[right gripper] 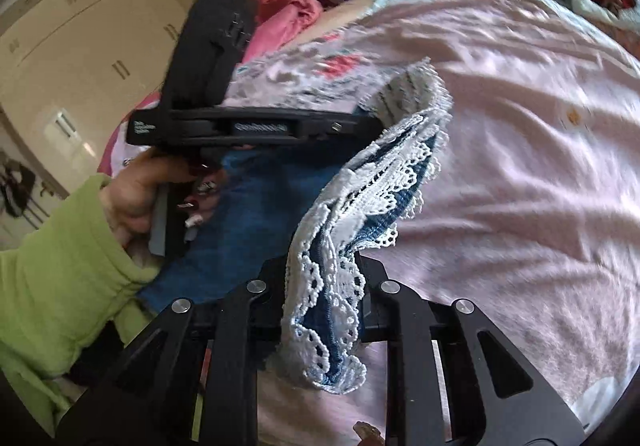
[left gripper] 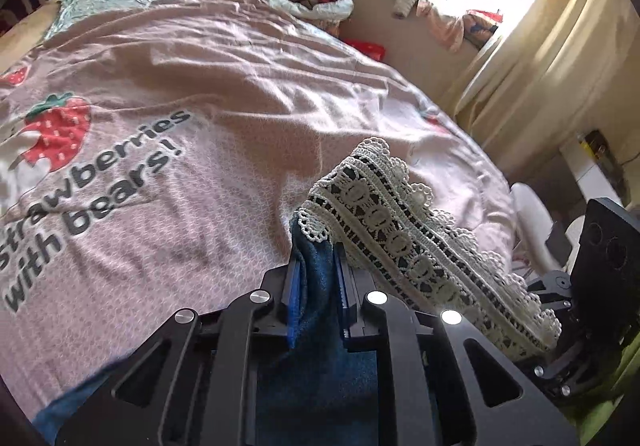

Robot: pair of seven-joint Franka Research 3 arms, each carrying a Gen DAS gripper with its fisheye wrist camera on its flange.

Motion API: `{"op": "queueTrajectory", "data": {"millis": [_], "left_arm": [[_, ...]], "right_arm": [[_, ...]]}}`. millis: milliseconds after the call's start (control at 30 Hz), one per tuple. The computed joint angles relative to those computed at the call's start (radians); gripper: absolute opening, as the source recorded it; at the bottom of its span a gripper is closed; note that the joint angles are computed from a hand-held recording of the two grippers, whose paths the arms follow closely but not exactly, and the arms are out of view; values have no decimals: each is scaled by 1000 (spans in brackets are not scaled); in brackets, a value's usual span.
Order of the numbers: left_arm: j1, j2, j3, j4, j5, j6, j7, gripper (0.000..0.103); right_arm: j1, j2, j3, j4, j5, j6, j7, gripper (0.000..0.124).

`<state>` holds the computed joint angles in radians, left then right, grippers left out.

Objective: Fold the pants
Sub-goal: 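Lift the lace-trimmed edge with both tools and fold it over the denim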

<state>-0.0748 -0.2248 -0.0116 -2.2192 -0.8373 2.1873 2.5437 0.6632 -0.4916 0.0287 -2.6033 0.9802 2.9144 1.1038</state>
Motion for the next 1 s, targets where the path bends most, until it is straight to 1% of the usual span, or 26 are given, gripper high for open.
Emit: {"op": "queueTrajectory", "data": {"millis": [200, 233, 300, 333, 367, 433, 467, 500, 533, 600, 633, 667, 733, 767, 800, 833, 867, 900, 967, 1000], "left_arm": [[38, -61, 69, -23, -93, -59, 52, 14], [48, -75, 88, -31, -118, -71, 68, 14], [65, -95, 107, -48, -154, -76, 85, 17], [78, -105, 125, -59, -172, -91, 89, 19], [90, -112, 133, -67, -179, -96, 88, 22], [123, -135, 149, -98, -181, -82, 73, 32], [137, -143, 153, -108, -174, -72, 62, 36], [152, -155, 159, -123, -173, -53, 50, 47], [166, -166, 165, -137, -167, -35, 31, 54], [205, -189, 174, -161, -123, 6, -47, 57], [225, -204, 194, -175, -115, 16, -81, 58], [234, -212, 219, -181, -121, 13, -90, 58], [259, -224, 261, -189, -135, 9, -113, 62], [267, -230, 274, -193, -137, 6, -116, 63], [276, -238, 285, -196, -136, 2, -118, 65], [284, -245, 291, -200, -127, -2, -119, 68], [287, -248, 294, -202, -119, -7, -117, 69], [289, -247, 295, -201, -108, -14, -120, 72], [289, -249, 289, -206, -92, -20, -127, 74], [289, -255, 292, -214, -85, -27, -121, 75]], "right_arm": [[-3, 24, 68, 67, -102, 5, 55, 14], [-7, 37, 89, 87, -133, 10, 74, 14], [-10, 56, 112, 112, -185, 13, 105, 14], [-10, 73, 129, 135, -216, 10, 122, 14], [6, 88, 122, 154, -227, 5, 116, 14], [0, 122, 150, 189, -286, -1, 140, 14], [-5, 147, 166, 211, -324, -12, 155, 14], [-9, 168, 180, 228, -357, -23, 172, 14], [-19, 194, 200, 250, -400, -38, 200, 14], [-34, 243, 236, 288, -495, -67, 252, 15], [-50, 270, 263, 309, -568, -86, 295, 16], [-62, 295, 287, 329, -648, -107, 337, 17], [-47, 326, 294, 350, -718, -135, 365, 21], [-27, 340, 287, 359, -711, -149, 354, 23], [-1, 358, 272, 376, -673, -176, 317, 23], [14, 365, 267, 379, -653, -180, 301, 29], [26, 365, 263, 380, -637, -185, 283, 41], [36, 358, 258, 376, -617, -189, 259, 45], [63, 318, 235, 356, -527, -187, 169, 47], [65, 303, 238, 346, -522, -177, 170, 49]]}}
